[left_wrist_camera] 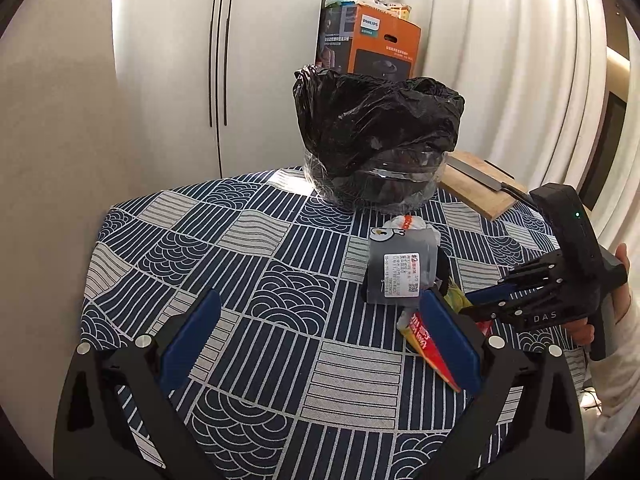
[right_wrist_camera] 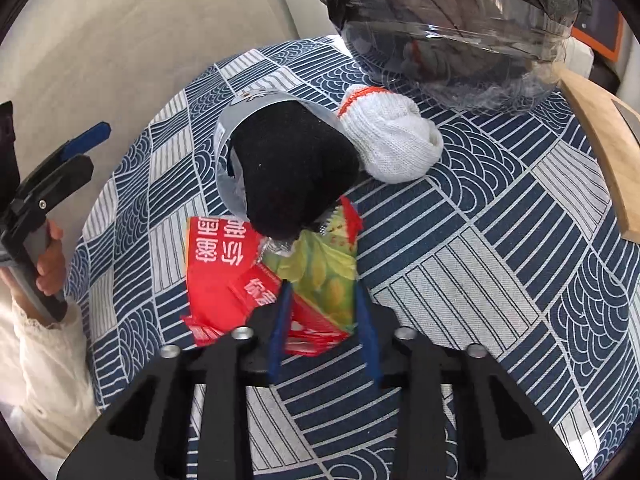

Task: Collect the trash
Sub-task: 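Grasp the red snack wrapper with the right tool and lift it, then grasp the grey can with the left tool while the right tool holds the wrapper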

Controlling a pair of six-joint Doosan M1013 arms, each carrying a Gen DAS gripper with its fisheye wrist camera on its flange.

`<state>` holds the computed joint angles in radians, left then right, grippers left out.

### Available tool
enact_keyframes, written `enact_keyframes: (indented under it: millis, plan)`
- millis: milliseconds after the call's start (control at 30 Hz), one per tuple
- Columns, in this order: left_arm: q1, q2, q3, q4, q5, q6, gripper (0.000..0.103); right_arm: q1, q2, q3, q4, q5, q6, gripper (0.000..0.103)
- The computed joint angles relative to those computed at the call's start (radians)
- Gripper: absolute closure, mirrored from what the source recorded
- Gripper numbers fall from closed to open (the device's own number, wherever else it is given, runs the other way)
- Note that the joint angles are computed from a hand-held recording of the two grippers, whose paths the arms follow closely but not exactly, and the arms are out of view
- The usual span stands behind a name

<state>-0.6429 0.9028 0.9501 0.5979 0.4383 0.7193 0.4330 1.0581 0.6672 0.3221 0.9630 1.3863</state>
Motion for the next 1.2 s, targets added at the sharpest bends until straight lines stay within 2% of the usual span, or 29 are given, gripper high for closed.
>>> enact_keyframes:
  millis: [167, 400, 567, 767, 1067, 1167, 1200]
  plan:
    - [-0.003, 0.003, -0.004, 0.005, 0.01, -0.015, 0.006, -0.002, -0.024, 0.049, 0.022, -0.046, -0.045, 0.091]
    - [-0.005, 0.031, -0.056, -0.073, 0.041, 0.056, 0.006, -0.023, -0.08, 0.139, 0.096, -0.132, -0.121, 0.094]
    - [-0.001, 0.063, -0.115, -0.177, 0.06, 0.145, 0.006, -0.044, -0.119, 0.203, 0.124, -0.189, -0.151, 0.094]
    - [0.002, 0.127, -0.232, -0.343, 0.133, 0.319, 0.006, -0.073, -0.153, 0.258, 0.184, -0.22, -0.197, 0.095]
    - [0.007, 0.246, -0.467, -0.448, 0.267, 0.431, 0.007, -0.103, -0.204, 0.339, 0.214, -0.285, -0.237, 0.094]
    - [0.007, 0.295, -0.565, -0.457, 0.336, 0.455, 0.025, -0.111, -0.213, 0.356, 0.229, -0.3, -0.252, 0.094]
    - [0.008, 0.312, -0.6, -0.471, 0.362, 0.464, 0.036, -0.113, -0.216, 0.361, 0.235, -0.303, -0.258, 0.094]
